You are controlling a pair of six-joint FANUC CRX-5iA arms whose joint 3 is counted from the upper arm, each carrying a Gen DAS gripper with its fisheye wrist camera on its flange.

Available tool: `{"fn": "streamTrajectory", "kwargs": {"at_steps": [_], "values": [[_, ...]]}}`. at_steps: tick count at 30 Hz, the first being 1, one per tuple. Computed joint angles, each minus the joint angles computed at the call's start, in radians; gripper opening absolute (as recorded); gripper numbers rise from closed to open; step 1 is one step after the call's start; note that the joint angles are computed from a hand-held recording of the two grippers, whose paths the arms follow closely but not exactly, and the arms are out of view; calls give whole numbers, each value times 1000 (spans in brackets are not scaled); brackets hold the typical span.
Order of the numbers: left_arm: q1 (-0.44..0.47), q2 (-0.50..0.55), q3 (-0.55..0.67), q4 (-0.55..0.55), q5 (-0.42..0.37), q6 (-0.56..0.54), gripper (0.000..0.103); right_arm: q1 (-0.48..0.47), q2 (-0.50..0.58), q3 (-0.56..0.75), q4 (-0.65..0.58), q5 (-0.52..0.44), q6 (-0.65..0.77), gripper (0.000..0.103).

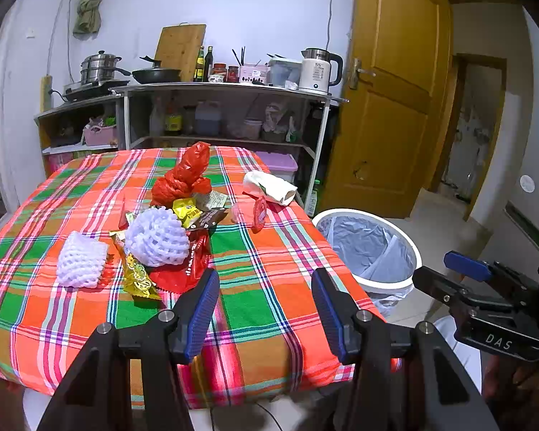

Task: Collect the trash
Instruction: 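Reach the left tool to the yellow snack wrapper and grasp it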

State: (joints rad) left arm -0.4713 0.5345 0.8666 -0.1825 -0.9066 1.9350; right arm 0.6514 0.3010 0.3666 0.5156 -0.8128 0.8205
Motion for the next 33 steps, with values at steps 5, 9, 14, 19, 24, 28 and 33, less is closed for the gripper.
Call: {"fn": "streamTrajectory", "kwargs": {"at_steps": [5, 9, 14, 19, 24, 28, 33], "values": [[7, 9, 7, 18, -3, -9, 53, 1, 16, 28, -22, -12, 24, 74], [9, 18, 24, -9, -24, 15, 53, -4, 33, 57, -53, -20, 59, 74], [24, 22, 28, -25, -42, 46, 53, -10, 69, 116, -105, -36, 124, 74], [47, 15, 23, -61, -65, 97, 53, -16, 131, 221, -185, -79, 213, 74], [69, -2, 7, -121, -85, 165, 53, -20, 203, 343, -260, -124, 297, 74], [92, 1, 9, -129, -103, 183, 53, -25, 261, 439, -303, -164, 345, 74], [114, 25, 25, -87, -116, 164, 53, -32, 338, 568, -334, -218, 385, 74]]}}
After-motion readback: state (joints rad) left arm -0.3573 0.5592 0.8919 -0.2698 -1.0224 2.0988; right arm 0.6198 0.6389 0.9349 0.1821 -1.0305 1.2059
